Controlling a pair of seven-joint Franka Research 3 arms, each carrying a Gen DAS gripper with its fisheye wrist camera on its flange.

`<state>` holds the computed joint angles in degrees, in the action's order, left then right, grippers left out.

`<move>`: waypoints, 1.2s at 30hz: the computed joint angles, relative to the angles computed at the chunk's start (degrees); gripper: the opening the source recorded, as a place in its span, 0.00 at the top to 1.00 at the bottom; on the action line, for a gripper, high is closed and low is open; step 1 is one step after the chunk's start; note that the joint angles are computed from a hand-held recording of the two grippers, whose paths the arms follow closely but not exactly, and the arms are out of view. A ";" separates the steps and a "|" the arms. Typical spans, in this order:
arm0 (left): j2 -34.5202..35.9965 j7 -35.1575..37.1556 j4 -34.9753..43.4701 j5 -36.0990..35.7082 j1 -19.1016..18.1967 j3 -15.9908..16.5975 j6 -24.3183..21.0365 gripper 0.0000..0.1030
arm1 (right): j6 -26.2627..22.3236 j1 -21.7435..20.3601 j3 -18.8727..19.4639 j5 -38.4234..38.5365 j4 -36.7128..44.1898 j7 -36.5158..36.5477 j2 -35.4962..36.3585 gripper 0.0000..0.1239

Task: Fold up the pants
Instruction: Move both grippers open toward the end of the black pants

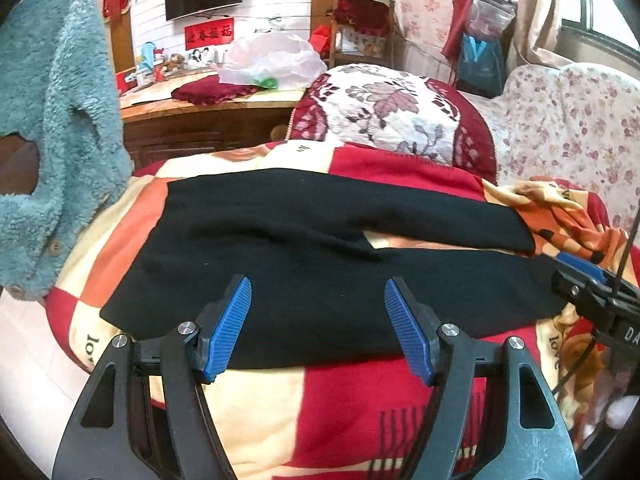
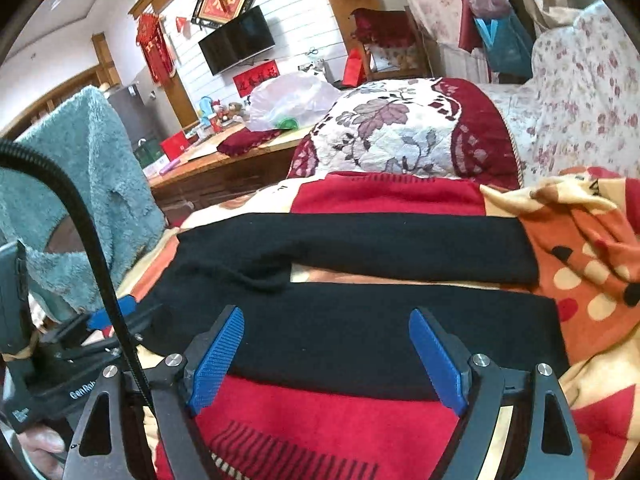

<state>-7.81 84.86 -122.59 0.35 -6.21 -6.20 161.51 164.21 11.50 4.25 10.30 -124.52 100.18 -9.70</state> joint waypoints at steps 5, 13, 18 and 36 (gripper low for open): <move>0.31 -0.42 0.32 -0.48 0.40 0.26 -0.25 0.32 | -1.09 -0.03 0.31 -1.14 -1.18 1.36 -1.11 0.32; 0.95 -1.13 0.48 -0.46 1.07 0.43 -0.80 0.32 | -1.65 0.91 0.18 -0.09 -0.51 -1.43 -0.82 0.39; 1.39 -1.90 0.49 -0.11 1.69 0.37 -1.07 0.32 | -2.86 1.46 -0.39 2.26 0.13 -2.75 -0.16 0.40; 3.29 -2.06 2.11 1.82 3.11 0.25 -1.94 0.32 | -6.85 2.19 -0.57 2.75 6.84 -5.00 5.25 0.42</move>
<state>-4.53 82.80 -120.48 2.17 -3.10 -5.95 159.57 157.36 13.68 3.69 13.05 -117.68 95.19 -4.45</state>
